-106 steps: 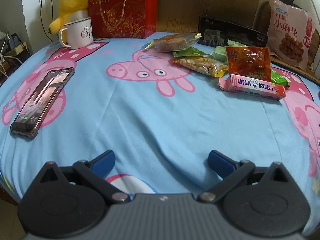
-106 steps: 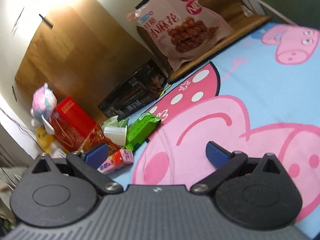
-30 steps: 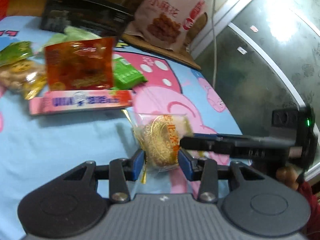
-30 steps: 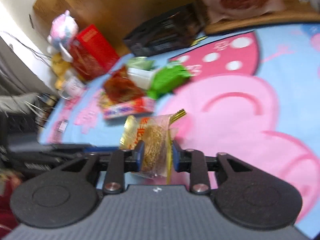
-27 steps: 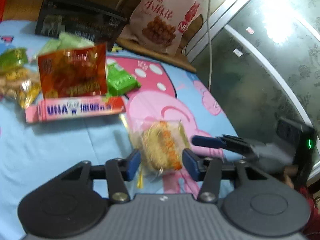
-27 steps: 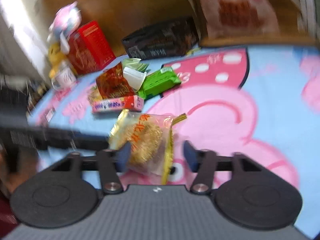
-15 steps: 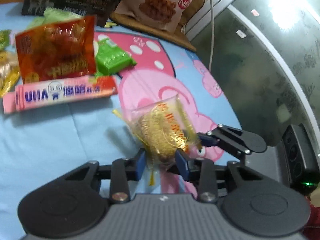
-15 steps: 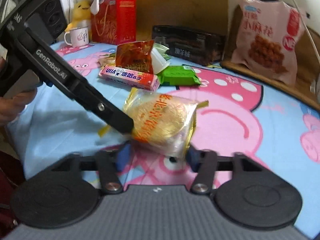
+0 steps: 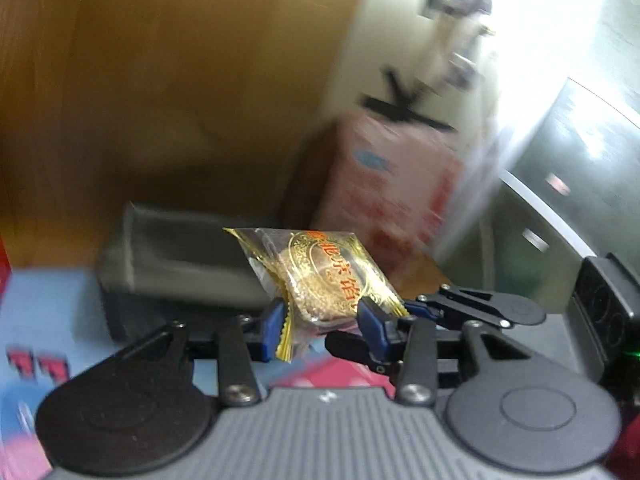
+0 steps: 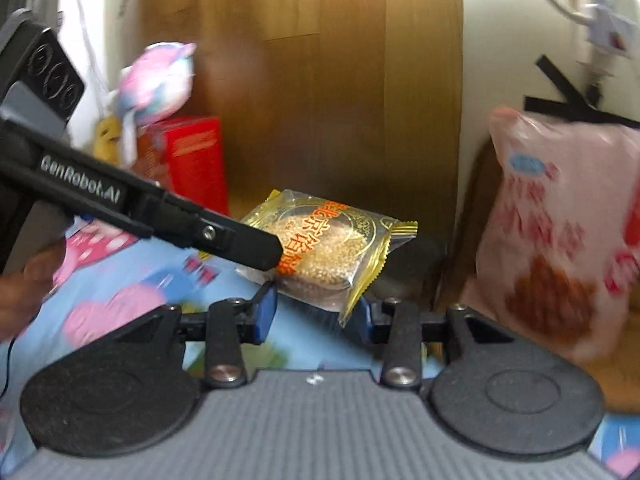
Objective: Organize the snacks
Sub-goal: 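Carry the pastry into the black tin box and open the left gripper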
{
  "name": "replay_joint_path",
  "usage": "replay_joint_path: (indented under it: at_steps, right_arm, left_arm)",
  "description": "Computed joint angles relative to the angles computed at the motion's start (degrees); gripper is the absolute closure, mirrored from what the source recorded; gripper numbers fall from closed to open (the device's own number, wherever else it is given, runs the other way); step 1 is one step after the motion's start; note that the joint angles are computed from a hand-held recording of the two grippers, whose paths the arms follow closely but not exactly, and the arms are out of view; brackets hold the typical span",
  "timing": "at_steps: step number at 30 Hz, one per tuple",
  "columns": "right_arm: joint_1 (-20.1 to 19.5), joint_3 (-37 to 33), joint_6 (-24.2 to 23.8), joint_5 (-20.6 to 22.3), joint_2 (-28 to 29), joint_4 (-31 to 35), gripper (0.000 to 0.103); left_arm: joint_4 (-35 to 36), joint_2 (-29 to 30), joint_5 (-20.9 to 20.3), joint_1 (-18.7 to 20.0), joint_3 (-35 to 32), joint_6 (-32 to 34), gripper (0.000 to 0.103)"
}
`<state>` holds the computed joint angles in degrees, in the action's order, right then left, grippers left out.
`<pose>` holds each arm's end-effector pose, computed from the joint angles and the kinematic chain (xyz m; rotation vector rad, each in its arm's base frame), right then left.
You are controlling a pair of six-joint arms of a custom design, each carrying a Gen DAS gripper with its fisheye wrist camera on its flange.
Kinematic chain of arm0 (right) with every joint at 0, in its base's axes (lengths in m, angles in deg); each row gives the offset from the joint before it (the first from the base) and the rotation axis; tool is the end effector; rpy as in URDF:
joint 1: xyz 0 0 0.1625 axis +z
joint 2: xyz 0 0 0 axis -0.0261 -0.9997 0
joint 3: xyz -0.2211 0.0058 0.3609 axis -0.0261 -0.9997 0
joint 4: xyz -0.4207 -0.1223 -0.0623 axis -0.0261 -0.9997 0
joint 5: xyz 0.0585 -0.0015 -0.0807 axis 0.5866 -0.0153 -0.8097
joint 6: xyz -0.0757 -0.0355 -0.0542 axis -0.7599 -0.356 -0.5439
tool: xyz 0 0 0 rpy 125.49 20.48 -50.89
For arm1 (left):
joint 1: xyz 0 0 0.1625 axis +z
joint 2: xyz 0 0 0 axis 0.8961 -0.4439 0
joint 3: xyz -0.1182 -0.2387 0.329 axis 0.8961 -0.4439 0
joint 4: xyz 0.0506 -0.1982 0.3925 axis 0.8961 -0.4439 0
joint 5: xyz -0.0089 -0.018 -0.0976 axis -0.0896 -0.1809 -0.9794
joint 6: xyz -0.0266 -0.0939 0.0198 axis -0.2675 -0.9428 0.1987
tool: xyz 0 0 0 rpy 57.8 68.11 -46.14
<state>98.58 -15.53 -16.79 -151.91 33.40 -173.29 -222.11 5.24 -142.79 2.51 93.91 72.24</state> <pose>0.2531 -0.8725 0.1175 1.5775 -2.4604 0.7628 -0.1567 -0.7960 0.2569 0.3570 2.5797 -1.1572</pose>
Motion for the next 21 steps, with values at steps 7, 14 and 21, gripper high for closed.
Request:
replay_joint_path:
  at_steps: [7,14,21]
  right_arm:
    - [1.0,-27.8,5.2,-5.9,17.2,13.8,0.058]
    - [-0.5,-24.5,8.7,-1.4,14.8,8.5,0.055]
    - [-2.2,-13.1,16.9,-3.4,8.6,-4.9,0.049]
  left_arm:
    - [4.6,8.0,2.8,4.9,-12.8,-0.9,0.062]
    - [-4.5,8.6,6.5,5.5,-12.2,2.9,0.055]
    - [-1.6,10.9,15.7,5.8,-15.3,-0.2,0.056]
